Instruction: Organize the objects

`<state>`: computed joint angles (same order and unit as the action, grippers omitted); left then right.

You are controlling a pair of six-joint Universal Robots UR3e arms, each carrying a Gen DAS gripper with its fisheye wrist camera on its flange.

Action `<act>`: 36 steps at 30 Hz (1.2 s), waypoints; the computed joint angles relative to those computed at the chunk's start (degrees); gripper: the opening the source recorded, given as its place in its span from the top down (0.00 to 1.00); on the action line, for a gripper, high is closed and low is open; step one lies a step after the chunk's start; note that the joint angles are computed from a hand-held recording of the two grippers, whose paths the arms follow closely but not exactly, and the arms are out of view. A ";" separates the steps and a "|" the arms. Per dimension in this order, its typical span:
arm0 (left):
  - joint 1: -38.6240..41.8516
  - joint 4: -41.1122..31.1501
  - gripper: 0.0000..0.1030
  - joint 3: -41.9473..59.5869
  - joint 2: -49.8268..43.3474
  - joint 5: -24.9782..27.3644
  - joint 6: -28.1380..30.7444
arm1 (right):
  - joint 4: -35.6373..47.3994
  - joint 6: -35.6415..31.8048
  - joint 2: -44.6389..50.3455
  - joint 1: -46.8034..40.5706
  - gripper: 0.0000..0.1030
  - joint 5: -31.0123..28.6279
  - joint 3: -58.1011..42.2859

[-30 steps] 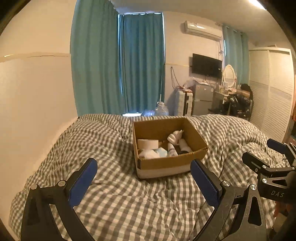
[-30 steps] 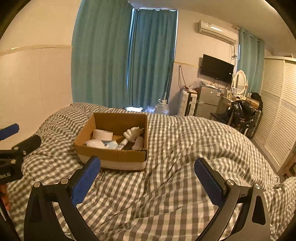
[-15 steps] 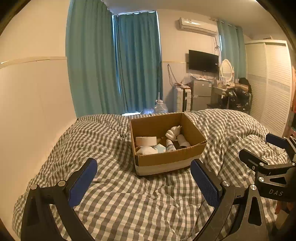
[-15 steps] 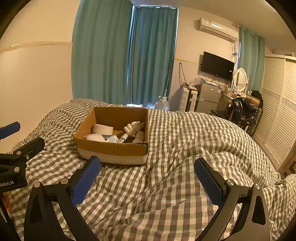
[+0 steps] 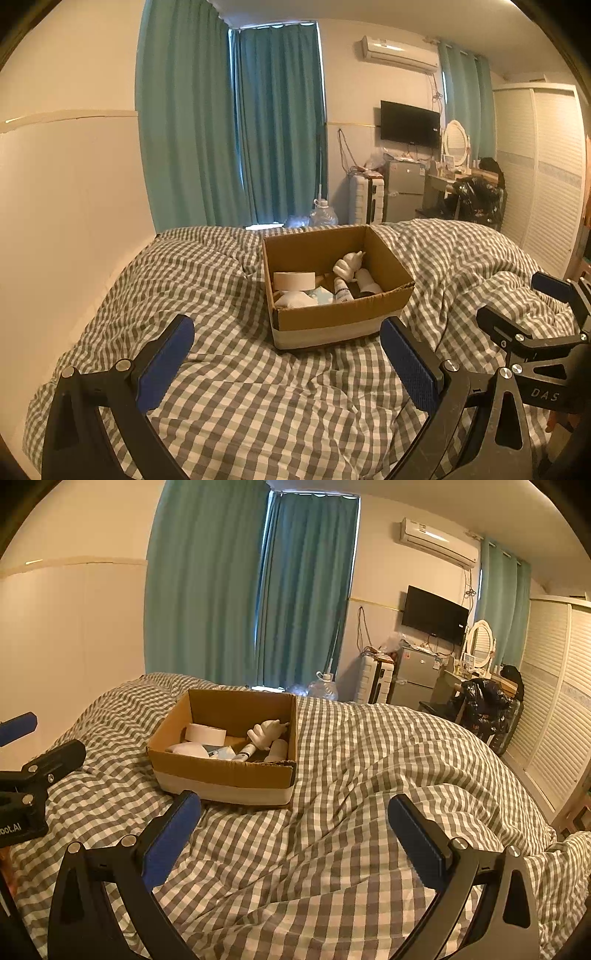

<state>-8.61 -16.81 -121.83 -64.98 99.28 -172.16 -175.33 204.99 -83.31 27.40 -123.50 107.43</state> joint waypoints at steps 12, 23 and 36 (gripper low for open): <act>-0.05 -0.83 0.00 0.31 -0.04 0.80 -0.71 | -0.41 0.67 -0.56 0.24 0.01 -0.89 1.08; -0.43 -0.49 0.00 0.14 -0.09 1.27 -0.67 | -0.54 0.72 -0.93 -0.36 0.01 -0.02 1.36; 0.24 -0.69 0.00 0.12 -0.02 1.88 -0.56 | -0.45 0.72 -0.41 -0.18 0.01 -0.59 1.08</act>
<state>-8.37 -17.50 -121.71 -65.00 101.16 -172.72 -175.77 205.71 -83.72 27.22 -124.09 108.50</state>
